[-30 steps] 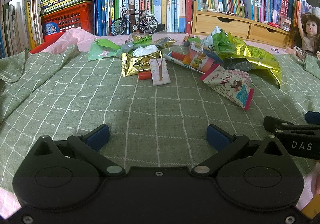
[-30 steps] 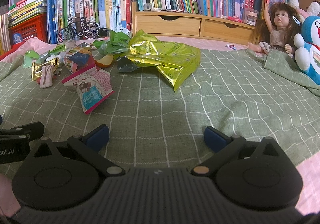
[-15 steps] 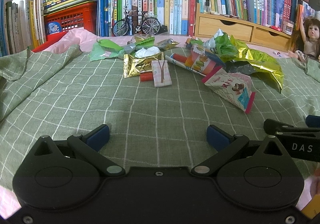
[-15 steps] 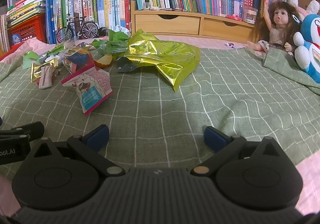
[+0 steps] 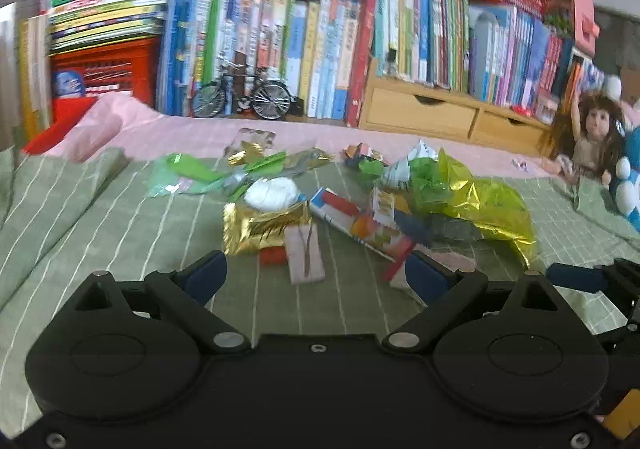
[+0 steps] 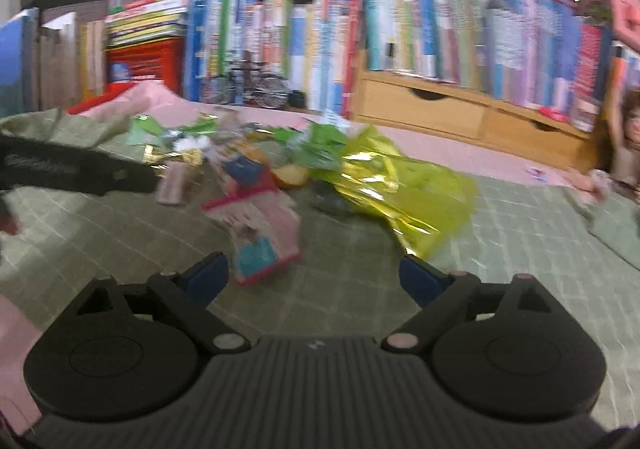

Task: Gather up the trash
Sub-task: 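Grasp the pink-white ICE wrapper with the right gripper while the left gripper grasps a white paper strip, then carry both held wrappers down past the bed edge toward the black trash bag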

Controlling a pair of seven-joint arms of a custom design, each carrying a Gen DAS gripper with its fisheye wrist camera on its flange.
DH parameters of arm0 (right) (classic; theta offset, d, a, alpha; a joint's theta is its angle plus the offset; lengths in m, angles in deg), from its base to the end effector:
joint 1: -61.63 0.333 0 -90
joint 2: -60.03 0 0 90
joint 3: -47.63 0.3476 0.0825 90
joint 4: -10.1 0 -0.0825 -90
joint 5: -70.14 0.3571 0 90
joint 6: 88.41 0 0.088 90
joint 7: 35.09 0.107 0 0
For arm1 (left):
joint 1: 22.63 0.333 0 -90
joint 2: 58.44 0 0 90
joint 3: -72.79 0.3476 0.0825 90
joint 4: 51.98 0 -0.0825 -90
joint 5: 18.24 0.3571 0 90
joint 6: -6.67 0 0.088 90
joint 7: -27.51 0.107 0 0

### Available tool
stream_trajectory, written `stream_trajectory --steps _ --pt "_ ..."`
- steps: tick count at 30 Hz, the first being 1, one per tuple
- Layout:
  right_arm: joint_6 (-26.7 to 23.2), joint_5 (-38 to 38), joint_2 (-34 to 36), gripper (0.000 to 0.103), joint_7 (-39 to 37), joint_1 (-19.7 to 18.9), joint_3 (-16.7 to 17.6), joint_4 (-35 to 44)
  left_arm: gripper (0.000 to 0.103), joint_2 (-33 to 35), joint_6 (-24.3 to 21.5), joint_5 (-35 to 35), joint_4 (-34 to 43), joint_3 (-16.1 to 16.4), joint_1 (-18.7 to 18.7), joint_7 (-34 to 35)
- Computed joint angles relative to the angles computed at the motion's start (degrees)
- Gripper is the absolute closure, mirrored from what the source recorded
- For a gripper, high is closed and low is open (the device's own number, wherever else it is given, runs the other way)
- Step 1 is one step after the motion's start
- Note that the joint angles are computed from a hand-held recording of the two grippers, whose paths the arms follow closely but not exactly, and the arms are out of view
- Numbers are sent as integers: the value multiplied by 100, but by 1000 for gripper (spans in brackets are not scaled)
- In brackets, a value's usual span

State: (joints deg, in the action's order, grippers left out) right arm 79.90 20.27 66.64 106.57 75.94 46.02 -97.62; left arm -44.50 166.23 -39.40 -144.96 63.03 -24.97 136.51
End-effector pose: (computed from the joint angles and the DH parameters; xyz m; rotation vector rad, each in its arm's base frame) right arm 0.5842 0.1832 0.5841 -1.6787 1.5255 -0.9084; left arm 0.6577 -0.1086 0.6289 -1.5173 1.9210 -1.1071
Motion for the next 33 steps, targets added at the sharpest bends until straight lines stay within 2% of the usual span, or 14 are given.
stream_trajectory --steps 3,5,6,8,9,11,13,15,18,28,33 --pt "43 893 250 11 -1013 -143 195 228 20 427 -355 639 628 263 -252 -640" --pt "41 1457 409 12 -1605 -207 299 363 32 675 -573 757 972 265 -272 -850" --pt "45 1714 494 13 -1859 -231 344 427 34 825 -739 764 1209 240 -257 -923" --pt "-85 2105 690 14 -2234 -219 377 641 45 1005 -875 802 1420 215 -246 -1008" --pt "-153 2229 769 17 -2341 -186 363 727 49 1103 -945 897 1550 260 -286 -1123" --pt "-332 2507 871 26 -2536 -151 369 878 68 1261 -1096 1060 1768 321 -336 -1311" --pt "-431 2946 880 42 -2767 -213 470 899 81 1265 -991 1208 1722 360 -371 -1413" --pt "-396 3226 804 52 -2939 -234 504 806 81 1229 -996 1229 1672 309 -323 -1374" --pt "-289 3142 640 56 -2931 -117 358 610 81 1063 -833 1239 1419 249 -269 -1206" --pt "278 2816 -93 59 -2507 -50 222 -273 81 220 -372 726 346 55 -57 -730" --pt "474 2650 -469 59 -2291 -102 265 -756 81 -301 -125 44 -306 -111 92 -131"
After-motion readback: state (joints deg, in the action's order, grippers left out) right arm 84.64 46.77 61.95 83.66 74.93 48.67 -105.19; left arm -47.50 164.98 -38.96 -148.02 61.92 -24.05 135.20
